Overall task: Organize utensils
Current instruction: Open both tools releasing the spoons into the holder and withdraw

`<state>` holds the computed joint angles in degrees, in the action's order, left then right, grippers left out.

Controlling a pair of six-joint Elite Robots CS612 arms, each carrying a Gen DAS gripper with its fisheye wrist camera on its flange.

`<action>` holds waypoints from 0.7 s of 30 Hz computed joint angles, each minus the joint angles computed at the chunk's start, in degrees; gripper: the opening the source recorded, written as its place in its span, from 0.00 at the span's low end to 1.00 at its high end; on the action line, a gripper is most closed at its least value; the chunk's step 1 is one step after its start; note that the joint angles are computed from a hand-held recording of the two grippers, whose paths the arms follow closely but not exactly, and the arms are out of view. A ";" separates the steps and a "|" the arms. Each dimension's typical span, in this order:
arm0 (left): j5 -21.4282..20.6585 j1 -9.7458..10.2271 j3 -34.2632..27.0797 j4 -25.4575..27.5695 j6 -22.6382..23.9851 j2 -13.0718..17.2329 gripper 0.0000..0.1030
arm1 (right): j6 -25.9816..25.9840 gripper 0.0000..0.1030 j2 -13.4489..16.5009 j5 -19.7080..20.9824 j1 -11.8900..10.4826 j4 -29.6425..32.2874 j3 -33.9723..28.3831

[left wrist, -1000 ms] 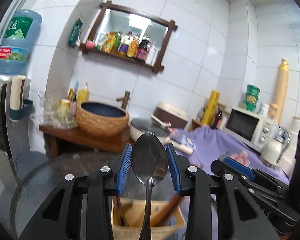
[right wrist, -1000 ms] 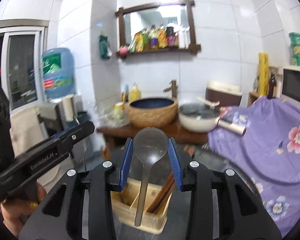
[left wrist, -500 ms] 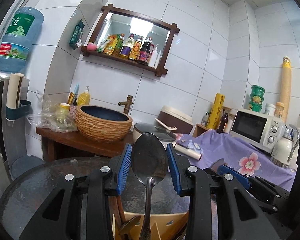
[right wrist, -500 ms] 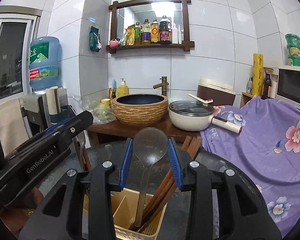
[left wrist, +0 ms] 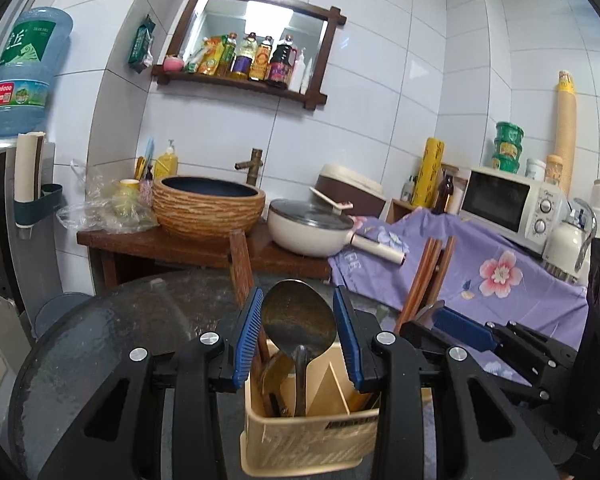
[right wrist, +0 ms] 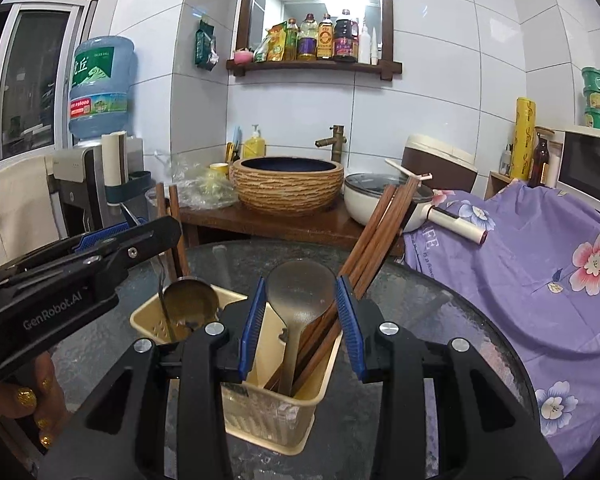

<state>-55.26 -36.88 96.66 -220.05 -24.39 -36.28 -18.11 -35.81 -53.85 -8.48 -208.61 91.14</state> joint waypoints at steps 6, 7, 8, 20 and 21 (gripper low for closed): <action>-1.14 0.03 1.62 2.80 -1.85 -0.34 0.34 | -4.26 0.37 -0.05 -0.61 0.07 2.69 1.15; -1.26 0.02 1.85 3.23 -2.02 -0.44 0.35 | -4.59 0.37 -0.01 -0.82 0.03 2.51 1.32; -1.26 0.01 2.11 3.62 -2.29 -0.52 0.35 | -4.65 0.37 0.01 -0.83 -0.02 2.39 1.41; 1.15 -1.60 6.41 3.53 -3.28 -2.09 0.75 | -2.01 0.68 -1.83 3.08 -2.75 2.23 5.38; 1.33 -1.90 7.32 3.77 -4.12 -2.39 0.81 | -1.65 0.75 -2.04 3.54 -3.10 1.91 6.01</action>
<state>-53.93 -38.78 103.98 -216.28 -28.51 -38.67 -19.77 -37.85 -50.31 -11.57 -206.70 97.15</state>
